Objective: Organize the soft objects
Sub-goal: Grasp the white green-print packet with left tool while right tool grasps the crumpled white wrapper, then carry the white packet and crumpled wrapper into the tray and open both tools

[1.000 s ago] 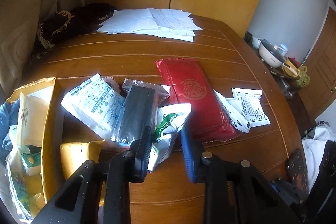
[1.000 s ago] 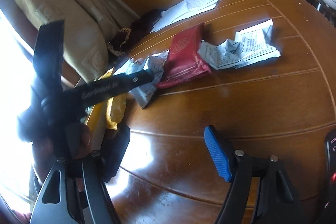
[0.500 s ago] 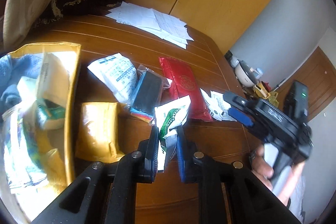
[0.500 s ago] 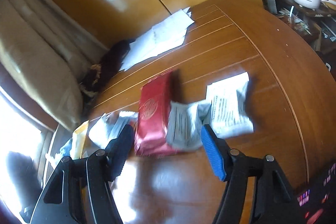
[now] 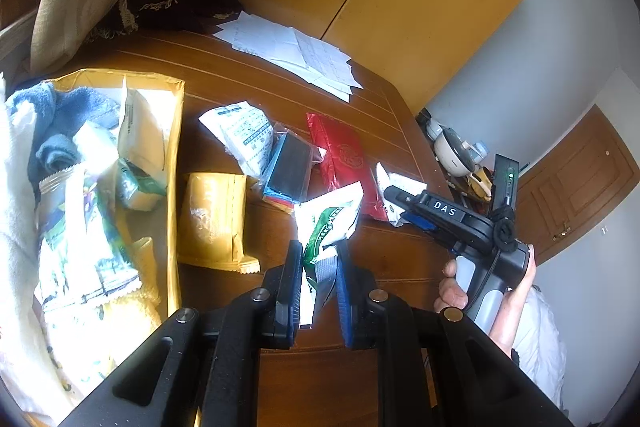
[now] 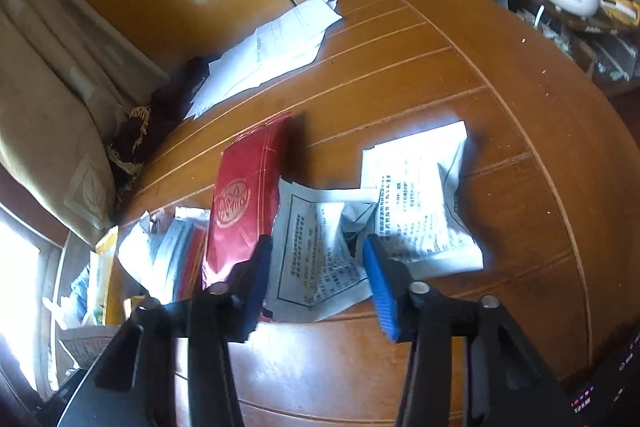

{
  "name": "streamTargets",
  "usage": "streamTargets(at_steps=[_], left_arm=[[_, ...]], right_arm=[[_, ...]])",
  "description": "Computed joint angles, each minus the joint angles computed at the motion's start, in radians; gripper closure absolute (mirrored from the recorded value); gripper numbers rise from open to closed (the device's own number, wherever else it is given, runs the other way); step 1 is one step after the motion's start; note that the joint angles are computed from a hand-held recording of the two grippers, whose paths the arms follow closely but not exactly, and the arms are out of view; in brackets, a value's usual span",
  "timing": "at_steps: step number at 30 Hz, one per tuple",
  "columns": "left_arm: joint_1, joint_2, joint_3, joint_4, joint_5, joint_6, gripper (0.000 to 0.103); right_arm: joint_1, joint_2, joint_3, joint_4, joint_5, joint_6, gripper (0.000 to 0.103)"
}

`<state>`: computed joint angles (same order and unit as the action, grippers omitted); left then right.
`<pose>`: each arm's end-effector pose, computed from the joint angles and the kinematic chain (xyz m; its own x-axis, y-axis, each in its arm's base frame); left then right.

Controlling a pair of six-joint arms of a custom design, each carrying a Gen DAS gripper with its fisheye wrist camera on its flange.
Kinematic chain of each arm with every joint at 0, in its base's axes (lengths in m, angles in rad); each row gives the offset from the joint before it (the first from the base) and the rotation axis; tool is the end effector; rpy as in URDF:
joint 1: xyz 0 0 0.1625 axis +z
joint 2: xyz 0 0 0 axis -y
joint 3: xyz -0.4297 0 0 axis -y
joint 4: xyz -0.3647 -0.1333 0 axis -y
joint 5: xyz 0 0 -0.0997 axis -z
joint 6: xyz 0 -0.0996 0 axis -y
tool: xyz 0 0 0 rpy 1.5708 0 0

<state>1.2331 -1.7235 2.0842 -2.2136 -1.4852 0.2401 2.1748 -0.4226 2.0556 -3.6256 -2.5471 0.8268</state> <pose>0.0015 -0.4237 0.3909 -0.8451 0.5143 -0.1460 0.5345 0.8071 -0.2509 0.3161 -0.3687 -0.0353 -0.8239 0.5261 0.2106 0.1300 0.5372 -0.8334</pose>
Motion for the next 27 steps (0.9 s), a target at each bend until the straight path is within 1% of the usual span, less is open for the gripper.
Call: streamTargets(at_steps=[1, 3, 5, 7, 8, 9, 11, 14, 15, 16, 17, 19, 21, 24, 27], left_arm=[[0.002, -0.006, -0.001, 0.005, -0.004, 0.003, 0.088], [0.002, -0.023, 0.005, -0.001, -0.001, 0.012, 0.088], [0.008, -0.033, 0.007, 0.003, -0.007, 0.013, 0.088], [0.013, -0.037, 0.007, 0.004, -0.007, 0.011, 0.088], [0.013, -0.039, 0.006, 0.008, -0.003, 0.007, 0.088], [0.015, -0.043, 0.005, 0.015, -0.006, 0.008, 0.088], [0.017, -0.057, 0.01, 0.014, -0.005, 0.019, 0.088], [0.03, -0.071, 0.005, 0.023, -0.018, 0.02, 0.088], [0.034, -0.075, 0.0, 0.027, -0.02, 0.017, 0.088], [0.037, -0.081, -0.006, 0.032, -0.021, 0.014, 0.088], [0.041, -0.087, -0.015, 0.04, -0.028, 0.013, 0.088], [0.056, -0.099, -0.033, 0.047, -0.045, 0.017, 0.088], [0.067, -0.109, -0.046, 0.041, -0.045, 0.016, 0.088], [0.088, -0.118, -0.066, 0.04, -0.05, 0.015, 0.088], [0.111, -0.127, -0.089, 0.047, -0.052, 0.013, 0.088]], right_arm=[[0.004, 0.004, -0.001, -0.015, -0.001, -0.003, 0.067], [0.014, 0.01, -0.001, -0.055, 0.004, -0.037, 0.082], [0.028, 0.007, -0.006, -0.023, -0.014, -0.027, 0.083], [0.038, 0.009, -0.007, -0.004, -0.027, -0.017, 0.087], [0.043, 0.009, -0.003, 0.004, -0.032, 0.002, 0.089], [0.051, 0.01, -0.001, 0.004, -0.037, 0.012, 0.089], [0.075, 0.022, -0.001, -0.028, -0.054, 0.006, 0.09], [0.122, 0.043, -0.023, -0.05, -0.115, -0.013, 0.091], [0.135, 0.05, -0.031, -0.065, -0.124, -0.024, 0.092], [0.148, 0.054, -0.039, -0.076, -0.127, -0.036, 0.096], [0.159, 0.055, -0.045, -0.081, -0.124, -0.043, 0.097], [0.184, 0.063, -0.07, -0.101, -0.116, -0.083, 0.097], [0.213, 0.076, -0.107, -0.088, -0.133, -0.117, 0.097], [0.238, 0.092, -0.145, -0.106, -0.104, -0.169, 0.098], [0.246, 0.098, -0.174, -0.092, -0.051, -0.187, 0.098]])
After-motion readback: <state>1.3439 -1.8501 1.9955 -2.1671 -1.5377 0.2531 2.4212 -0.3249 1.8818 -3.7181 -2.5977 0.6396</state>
